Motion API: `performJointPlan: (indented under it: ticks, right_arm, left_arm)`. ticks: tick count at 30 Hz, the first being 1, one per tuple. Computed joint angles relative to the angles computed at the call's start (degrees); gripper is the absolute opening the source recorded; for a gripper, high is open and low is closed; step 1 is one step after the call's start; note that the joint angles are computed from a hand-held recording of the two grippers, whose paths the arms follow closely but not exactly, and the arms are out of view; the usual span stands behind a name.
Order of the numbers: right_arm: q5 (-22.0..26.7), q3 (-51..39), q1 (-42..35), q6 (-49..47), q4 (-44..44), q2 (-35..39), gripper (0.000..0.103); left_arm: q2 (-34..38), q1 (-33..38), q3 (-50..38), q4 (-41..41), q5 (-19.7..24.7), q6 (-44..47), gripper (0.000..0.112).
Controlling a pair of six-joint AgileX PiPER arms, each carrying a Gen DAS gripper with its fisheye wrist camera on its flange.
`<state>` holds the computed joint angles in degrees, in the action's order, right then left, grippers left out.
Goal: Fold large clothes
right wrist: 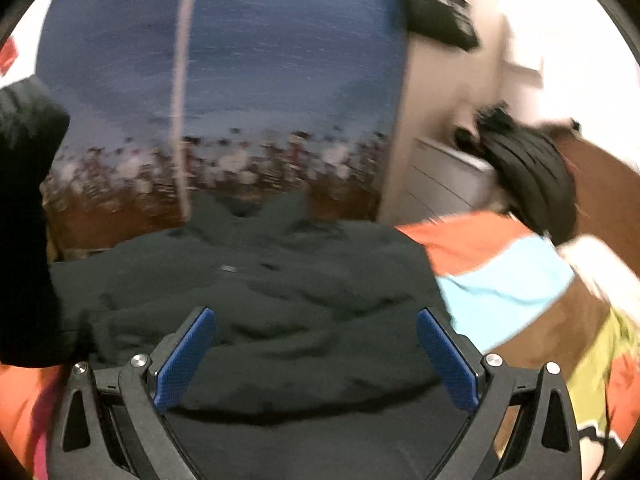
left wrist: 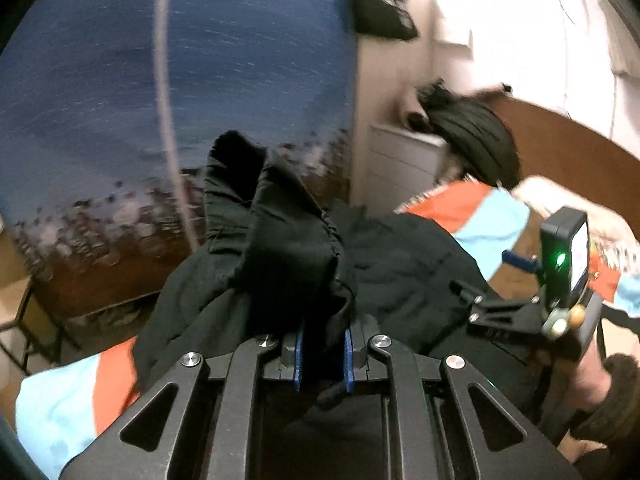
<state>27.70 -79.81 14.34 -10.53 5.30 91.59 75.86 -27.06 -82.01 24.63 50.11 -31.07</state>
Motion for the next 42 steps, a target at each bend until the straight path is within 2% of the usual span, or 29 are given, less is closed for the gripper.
performJointPlan:
  ticks: [4, 8, 16, 18, 20, 21, 23, 25, 27, 28, 31, 33, 35, 38, 39, 40, 41, 42]
  right_arm:
    - [2.0, -0.1, -8.2, -5.5, 8.3, 1.4, 0.102]
    - [2.2, 1.8, -14.1, -11.4, 14.4, 2.3, 0.102]
    - [1.6, 5.2, -17.6, -19.8, 20.6, 3.9, 0.102]
    - [1.7, 5.0, -17.7, -20.6, 21.0, 4.7, 0.102]
    - [1.7, 4.9, -17.7, -20.9, 21.0, 5.3, 0.102]
    - [1.9, 4.7, -17.8, -21.4, 21.5, 5.6, 0.102]
    - [2.4, 4.0, -17.9, -22.3, 22.6, 6.1, 0.102]
    - [3.4, 3.0, -18.2, -23.2, 24.3, 6.7, 0.102]
    - [4.9, 2.1, -18.6, -24.4, 27.1, 7.2, 0.102]
    - [6.3, 1.7, -19.3, -26.7, 30.8, 7.5, 0.102]
    - [13.4, 0.0, -21.3, -34.2, 43.5, 9.1, 0.102]
    - [18.4, -1.8, -21.1, -36.4, 47.4, 10.9, 0.102]
    - [20.9, -3.0, -19.6, -38.7, 48.6, 12.3, 0.102]
    - [21.0, -4.7, -15.2, -36.0, 44.9, 14.4, 0.101]
    - [20.8, -5.0, -14.3, -34.8, 44.4, 15.1, 0.094]
    - [20.3, -5.3, -13.1, -32.2, 43.1, 16.1, 0.079]
    - [19.7, -5.9, -12.1, -28.3, 41.1, 17.0, 0.07]
    - [19.6, -6.2, -11.8, -26.1, 40.3, 17.5, 0.055]
  left_arm:
    - [8.3, -0.9, -1.9, -3.0, -3.4, 1.4, 0.012]
    - [13.4, -3.1, -1.6, -1.7, -4.7, 0.2, 0.012]
    - [21.2, -4.1, -2.1, -4.5, -8.4, 3.7, 0.013]
    - [22.2, -4.2, -1.7, -5.5, -9.3, 5.1, 0.018]
    - [22.8, -4.1, -1.2, -7.4, -10.6, 7.3, 0.033]
    - [22.5, -4.0, -0.4, -8.2, -11.9, 8.4, 0.039]
    - [21.1, -3.8, 2.2, -9.3, -15.3, 9.8, 0.06]
    - [19.5, -2.8, 4.2, -14.3, -18.3, 14.8, 0.071]
    - [17.8, -1.6, 4.9, -19.7, -18.9, 19.5, 0.073]
    - [16.4, -0.2, 6.1, -25.2, -19.5, 23.9, 0.073]
    - [10.7, 3.6, 10.7, -37.2, -20.6, 32.5, 0.074]
    - [7.0, 5.5, 13.0, -37.8, -19.9, 32.0, 0.077]
    - [3.1, 7.9, 16.1, -37.1, -19.4, 30.4, 0.079]
    - [-1.9, 12.4, 20.1, -33.7, -18.0, 27.5, 0.079]
    - [-3.6, 14.6, 21.6, -33.0, -17.5, 27.2, 0.079]
    - [-5.0, 17.3, 22.9, -33.4, -16.8, 27.5, 0.079]
    - [-5.8, 19.8, 23.6, -34.9, -16.2, 29.1, 0.079]
    - [-6.9, 23.4, 24.7, -37.0, -15.1, 31.0, 0.079]
